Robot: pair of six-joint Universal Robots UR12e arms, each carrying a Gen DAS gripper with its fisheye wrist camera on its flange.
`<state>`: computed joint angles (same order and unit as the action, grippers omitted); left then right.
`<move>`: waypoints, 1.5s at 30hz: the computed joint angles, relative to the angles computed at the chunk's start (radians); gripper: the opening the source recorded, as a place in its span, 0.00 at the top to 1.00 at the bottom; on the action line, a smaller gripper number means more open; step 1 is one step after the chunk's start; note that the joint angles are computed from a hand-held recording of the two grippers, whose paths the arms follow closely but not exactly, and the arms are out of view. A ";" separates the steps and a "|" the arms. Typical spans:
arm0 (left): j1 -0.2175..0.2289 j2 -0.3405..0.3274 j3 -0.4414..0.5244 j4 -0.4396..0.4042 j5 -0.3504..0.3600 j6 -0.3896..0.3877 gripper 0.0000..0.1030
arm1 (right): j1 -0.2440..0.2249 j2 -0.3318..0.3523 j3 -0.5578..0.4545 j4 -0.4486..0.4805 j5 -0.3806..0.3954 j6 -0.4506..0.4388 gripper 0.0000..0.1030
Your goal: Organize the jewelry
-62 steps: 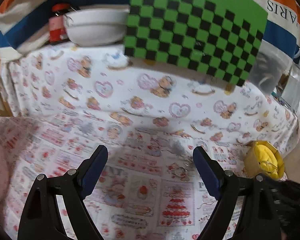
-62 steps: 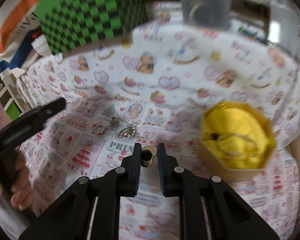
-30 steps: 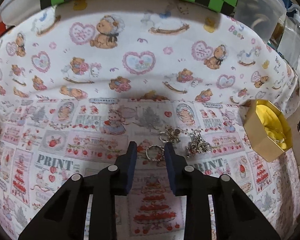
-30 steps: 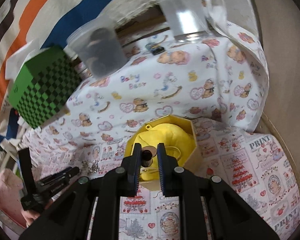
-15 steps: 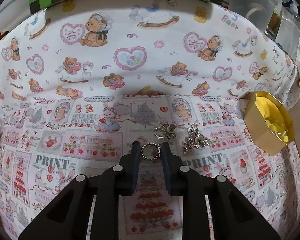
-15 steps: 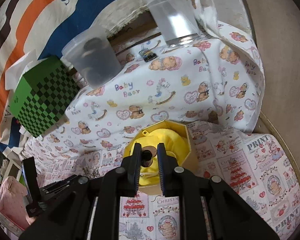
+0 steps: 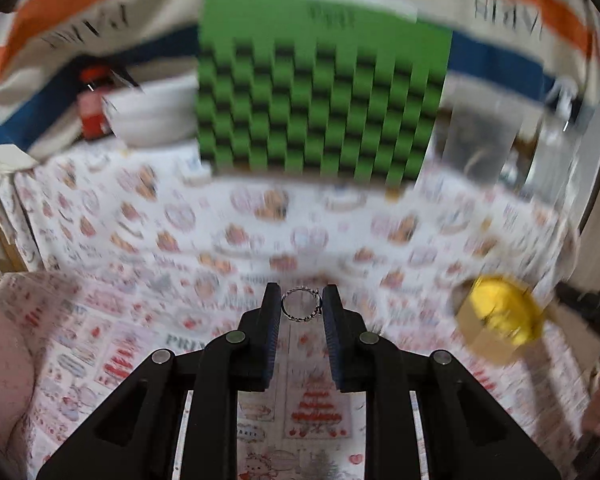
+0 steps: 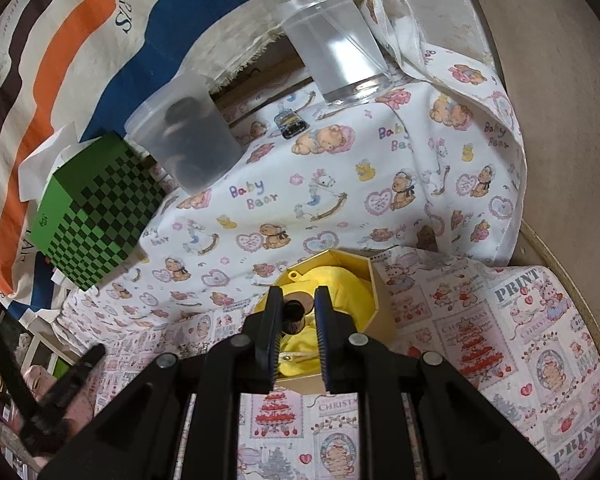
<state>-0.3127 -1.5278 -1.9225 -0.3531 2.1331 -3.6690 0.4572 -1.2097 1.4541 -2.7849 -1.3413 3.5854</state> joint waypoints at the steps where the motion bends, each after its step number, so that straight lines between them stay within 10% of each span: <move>1: -0.003 0.001 -0.001 0.028 0.002 0.003 0.81 | -0.001 0.000 0.001 -0.004 0.006 0.002 0.86; 19: -0.058 -0.007 0.004 0.138 0.095 0.076 0.81 | -0.002 -0.022 0.038 -0.152 0.038 -0.039 0.86; 23: -0.043 -0.018 0.055 0.045 0.021 0.025 0.81 | -0.014 -0.027 0.050 -0.198 0.079 -0.010 0.86; 38: -0.096 -0.148 0.243 0.106 -0.096 0.143 0.81 | -0.080 -0.006 0.070 -0.271 0.219 0.181 0.86; 45: -0.036 -0.209 0.276 -0.018 -0.330 0.043 0.81 | -0.153 0.068 0.052 -0.372 0.533 0.396 0.85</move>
<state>-0.3484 -1.7372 -1.6466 -0.3711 1.8032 -3.6264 0.3041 -1.1420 1.5061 -3.1573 -0.8086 3.9816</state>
